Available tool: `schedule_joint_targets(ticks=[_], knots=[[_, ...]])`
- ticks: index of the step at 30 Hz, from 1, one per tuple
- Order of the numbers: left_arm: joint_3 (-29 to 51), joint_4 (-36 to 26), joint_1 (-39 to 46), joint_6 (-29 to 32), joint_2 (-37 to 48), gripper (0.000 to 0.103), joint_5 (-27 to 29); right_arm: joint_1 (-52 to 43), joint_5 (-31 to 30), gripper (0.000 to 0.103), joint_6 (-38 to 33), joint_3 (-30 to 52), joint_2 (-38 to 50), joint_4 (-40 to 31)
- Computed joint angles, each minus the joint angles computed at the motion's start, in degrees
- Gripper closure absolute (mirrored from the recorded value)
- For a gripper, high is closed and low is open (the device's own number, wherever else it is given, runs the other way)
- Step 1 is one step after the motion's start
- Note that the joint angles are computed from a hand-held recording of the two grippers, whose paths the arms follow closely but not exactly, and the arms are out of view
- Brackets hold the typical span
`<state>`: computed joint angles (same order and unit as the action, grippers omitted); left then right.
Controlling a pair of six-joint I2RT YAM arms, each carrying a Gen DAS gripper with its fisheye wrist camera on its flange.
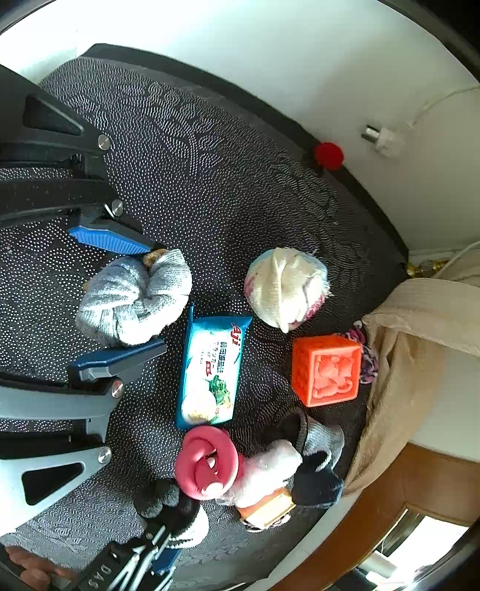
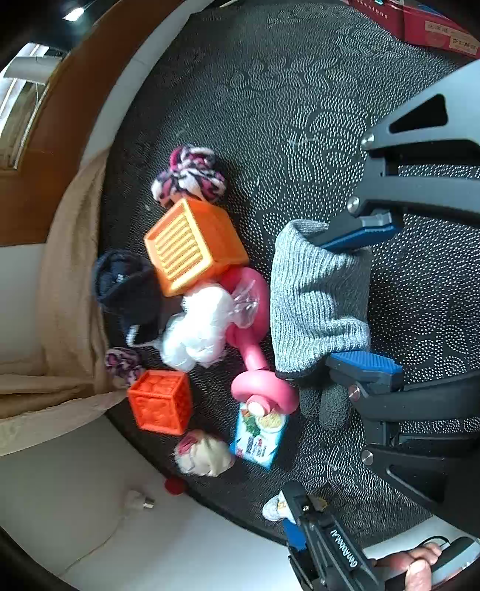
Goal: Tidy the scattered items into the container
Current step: 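Carry the grey glove and white sock to the tin and release both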
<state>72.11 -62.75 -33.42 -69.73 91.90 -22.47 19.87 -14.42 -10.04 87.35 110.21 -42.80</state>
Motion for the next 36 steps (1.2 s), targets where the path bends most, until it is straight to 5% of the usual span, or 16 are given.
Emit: schedule_joint_targets(ticks=[9,22,30,36], knots=[[18.7,-9.8,-9.7,-10.2,13.7,0.057,-3.0,-2.8,-2.7,0.052,-0.9,-4.6,-6.5,1.1],[28.8,-16.9,-14.8,-14.1,18.9,0.057,-4.9,-9.2,-6.4,0.052,-2.7,-10.2,-13.7,1.2],[26.6,-14.8,-16.2,-18.5,15.6,0.057,-3.8,-13.9,-9.1,0.052,-4.6,-12.0,-17.7,-0.4],[32.4,-17.7,-18.6,-21.2,18.4,0.057,-4.5,-18.0,-10.6,0.052,-6.2,-13.0,-19.5,-1.9]])
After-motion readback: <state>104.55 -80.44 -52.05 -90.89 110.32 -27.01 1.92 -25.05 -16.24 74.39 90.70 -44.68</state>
